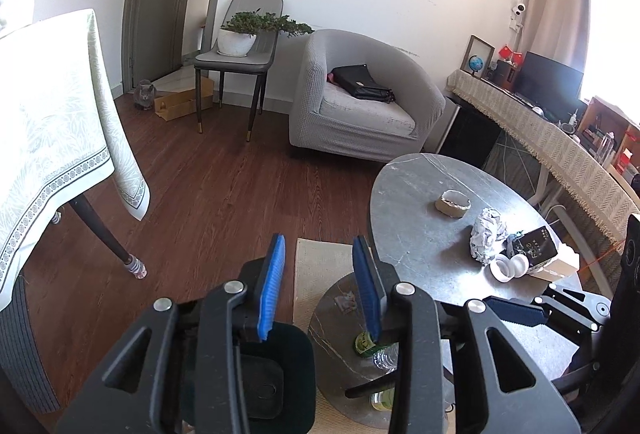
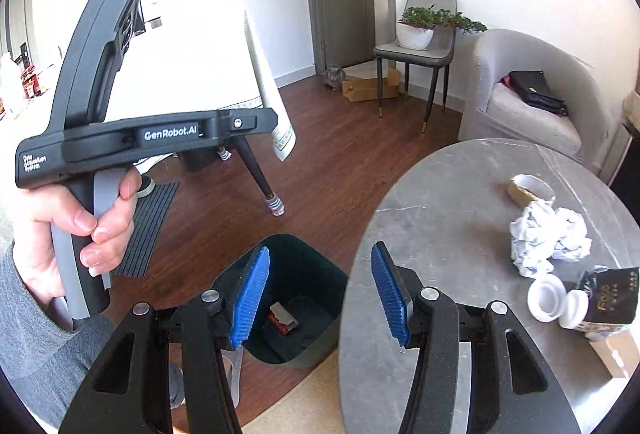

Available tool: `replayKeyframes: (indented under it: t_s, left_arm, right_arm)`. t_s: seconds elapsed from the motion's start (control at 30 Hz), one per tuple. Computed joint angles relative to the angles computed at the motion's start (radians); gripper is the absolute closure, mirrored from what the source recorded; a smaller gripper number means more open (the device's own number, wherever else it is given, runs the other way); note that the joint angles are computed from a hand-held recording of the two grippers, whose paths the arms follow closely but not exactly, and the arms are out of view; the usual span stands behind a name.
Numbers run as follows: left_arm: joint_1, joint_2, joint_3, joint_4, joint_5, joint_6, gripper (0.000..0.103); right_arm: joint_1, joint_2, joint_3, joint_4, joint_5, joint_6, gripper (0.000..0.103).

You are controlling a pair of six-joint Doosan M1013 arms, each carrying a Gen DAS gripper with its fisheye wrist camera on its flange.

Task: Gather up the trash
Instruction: 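Move both tools back over the table toward the remaining trash, then grasp the white plastic lid with the left tool while the right tool grasps the white paper carton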

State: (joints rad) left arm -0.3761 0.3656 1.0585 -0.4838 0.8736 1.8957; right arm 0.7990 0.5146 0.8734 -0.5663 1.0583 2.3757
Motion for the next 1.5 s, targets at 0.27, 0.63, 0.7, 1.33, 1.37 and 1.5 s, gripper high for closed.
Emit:
replayKeyframes:
  t_s: [0.27,0.63,0.7,1.33,1.37,1.5]
  left_arm:
    - [-0.06,-0.001,0.008,-0.009,0.016,0.062,0.054]
    - [-0.134,0.015,-0.008,-0.014,0.055,0.111,0.051]
    - [-0.149,0.017,-0.009,-0.013,0.064,0.122,0.049]
    - [-0.264,0.08,-0.054,0.13,0.152,0.118,0.049]
    - [-0.268,0.085,-0.061,0.134,0.157,0.112,0.048]
    - [-0.27,0.099,-0.08,0.131,0.171,0.096,0.049]
  right_arm:
    - [-0.005,-0.103,0.146,-0.117,0.011,0.157,0.049]
    - [0.009,-0.253,0.362,-0.249,0.068,0.366,0.053]
    - [0.011,-0.272,0.388,-0.26,0.08,0.383,0.056]
    - [0.001,-0.395,0.562,-0.279,0.092,0.481,0.074]
    - [-0.001,-0.397,0.565,-0.273,0.09,0.474,0.074]
    - [-0.003,-0.406,0.576,-0.269,0.072,0.461,0.074]
